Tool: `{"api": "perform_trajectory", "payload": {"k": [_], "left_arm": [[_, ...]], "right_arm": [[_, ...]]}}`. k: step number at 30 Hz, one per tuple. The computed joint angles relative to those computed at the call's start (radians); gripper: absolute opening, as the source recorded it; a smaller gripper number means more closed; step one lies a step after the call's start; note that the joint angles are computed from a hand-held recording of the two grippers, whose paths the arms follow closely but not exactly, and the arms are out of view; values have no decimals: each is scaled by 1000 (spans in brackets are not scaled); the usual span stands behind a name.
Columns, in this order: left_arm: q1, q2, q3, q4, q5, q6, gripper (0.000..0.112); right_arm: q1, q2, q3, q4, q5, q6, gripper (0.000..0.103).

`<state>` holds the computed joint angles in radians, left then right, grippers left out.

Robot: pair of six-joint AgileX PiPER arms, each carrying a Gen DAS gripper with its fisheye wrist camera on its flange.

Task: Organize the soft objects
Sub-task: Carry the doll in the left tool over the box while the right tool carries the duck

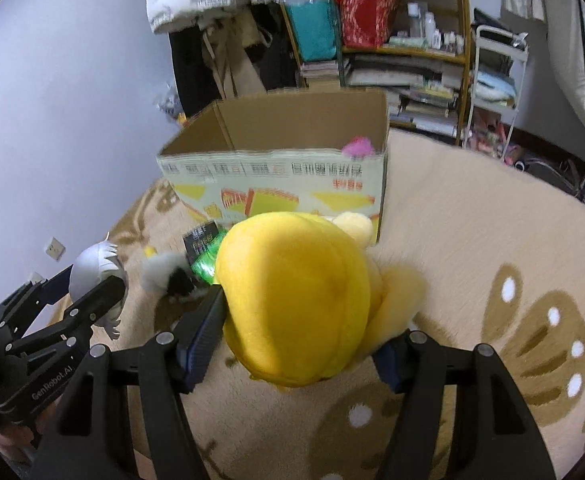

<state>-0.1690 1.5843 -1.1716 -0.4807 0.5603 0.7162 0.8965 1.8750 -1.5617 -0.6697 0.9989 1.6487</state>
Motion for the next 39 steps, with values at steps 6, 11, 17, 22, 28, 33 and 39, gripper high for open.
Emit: {"api": "perform_trajectory", "payload": {"k": [6, 11, 17, 22, 28, 33, 39], "left_arm": [[17, 2, -80, -29, 19, 21, 58], [-1, 44, -182, -7, 25, 2, 58], [-32, 125, -337, 6, 53, -29, 59], [-68, 204, -477, 54, 72, -78, 59], [-100, 293, -631, 100, 104, -131, 59], [-128, 378, -760, 139, 146, -183, 60], [-147, 479, -881, 162, 219, -236, 61]], "right_arm": [[5, -44, -14, -71, 40, 13, 70], [-11, -48, -60, -98, 74, -29, 70], [-65, -33, -126, -96, 89, -116, 70], [-110, -12, -183, -91, 89, -184, 70], [-166, 24, -259, -79, 75, -258, 70], [-200, 61, -317, -63, 67, -307, 70], [-235, 86, -318, -49, 42, -324, 71]]}}
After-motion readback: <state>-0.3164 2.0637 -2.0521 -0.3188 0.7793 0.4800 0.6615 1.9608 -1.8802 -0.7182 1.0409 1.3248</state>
